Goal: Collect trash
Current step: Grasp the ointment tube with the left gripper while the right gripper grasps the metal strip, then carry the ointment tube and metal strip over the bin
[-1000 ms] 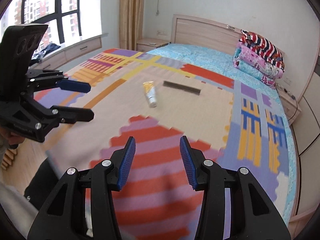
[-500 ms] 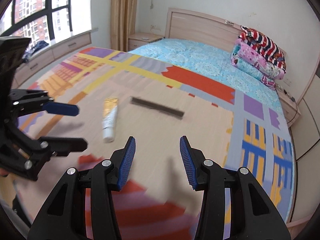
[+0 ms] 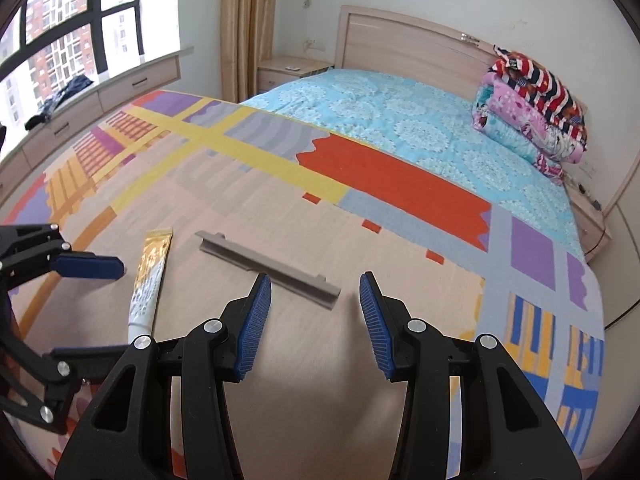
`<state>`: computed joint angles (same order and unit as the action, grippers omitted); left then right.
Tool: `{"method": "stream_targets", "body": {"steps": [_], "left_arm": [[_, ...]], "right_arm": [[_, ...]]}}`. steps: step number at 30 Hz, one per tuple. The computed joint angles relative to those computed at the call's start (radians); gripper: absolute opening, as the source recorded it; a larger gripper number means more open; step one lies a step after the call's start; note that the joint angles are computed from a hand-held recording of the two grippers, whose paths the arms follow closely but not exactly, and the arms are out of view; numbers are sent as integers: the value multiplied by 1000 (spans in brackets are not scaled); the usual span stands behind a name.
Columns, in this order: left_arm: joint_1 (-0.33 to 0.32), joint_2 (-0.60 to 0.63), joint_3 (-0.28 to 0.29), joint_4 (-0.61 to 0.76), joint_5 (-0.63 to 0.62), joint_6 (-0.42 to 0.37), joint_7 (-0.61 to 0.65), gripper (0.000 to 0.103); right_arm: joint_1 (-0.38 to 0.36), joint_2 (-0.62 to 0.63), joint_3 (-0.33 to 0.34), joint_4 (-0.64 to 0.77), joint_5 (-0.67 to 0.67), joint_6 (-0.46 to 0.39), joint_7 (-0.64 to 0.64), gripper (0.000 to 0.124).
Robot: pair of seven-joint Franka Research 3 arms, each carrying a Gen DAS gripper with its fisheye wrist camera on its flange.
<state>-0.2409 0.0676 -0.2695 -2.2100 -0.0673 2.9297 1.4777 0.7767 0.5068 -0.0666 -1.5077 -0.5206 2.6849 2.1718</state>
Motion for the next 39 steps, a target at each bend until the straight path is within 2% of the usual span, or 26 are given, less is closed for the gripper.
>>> {"method": "stream_targets", "body": {"steps": [4, 6, 9, 11, 14, 17, 22, 26, 34, 39], "left_arm": [[-4, 16, 10, 18, 47, 1, -51, 64], [-13, 18, 25, 20, 125, 2, -118, 60], [-19, 16, 46, 12, 242, 14, -210, 44], [-11, 12, 47, 5, 274, 23, -229, 33], [7, -1, 37, -18, 255, 43, -199, 22], [18, -15, 32, -39, 228, 55, -170, 13], [21, -48, 25, -80, 143, 74, -97, 13], [0, -100, 31, -134, 96, 97, -40, 13], [-75, -209, 85, -222, 30, 110, 2, 13], [-113, -297, 113, -288, 38, 118, -7, 13]], "right_arm": [[-39, 25, 39, 30, 70, 7, -83, 46], [-51, 35, 52, 38, 114, 5, -122, 46], [-40, 35, 38, 34, 139, 3, -138, 34], [-40, 26, 39, 22, 153, 7, -146, 19], [-41, 15, 45, 6, 171, 9, -166, 11], [-27, -4, 39, -23, 167, 12, -158, 11], [13, -45, 10, -77, 101, 26, -78, 11], [22, -82, 14, -121, 53, 41, -21, 11], [50, -162, 25, -199, -80, 32, 143, 11], [43, -221, 60, -252, -174, 20, 242, 11]]}}
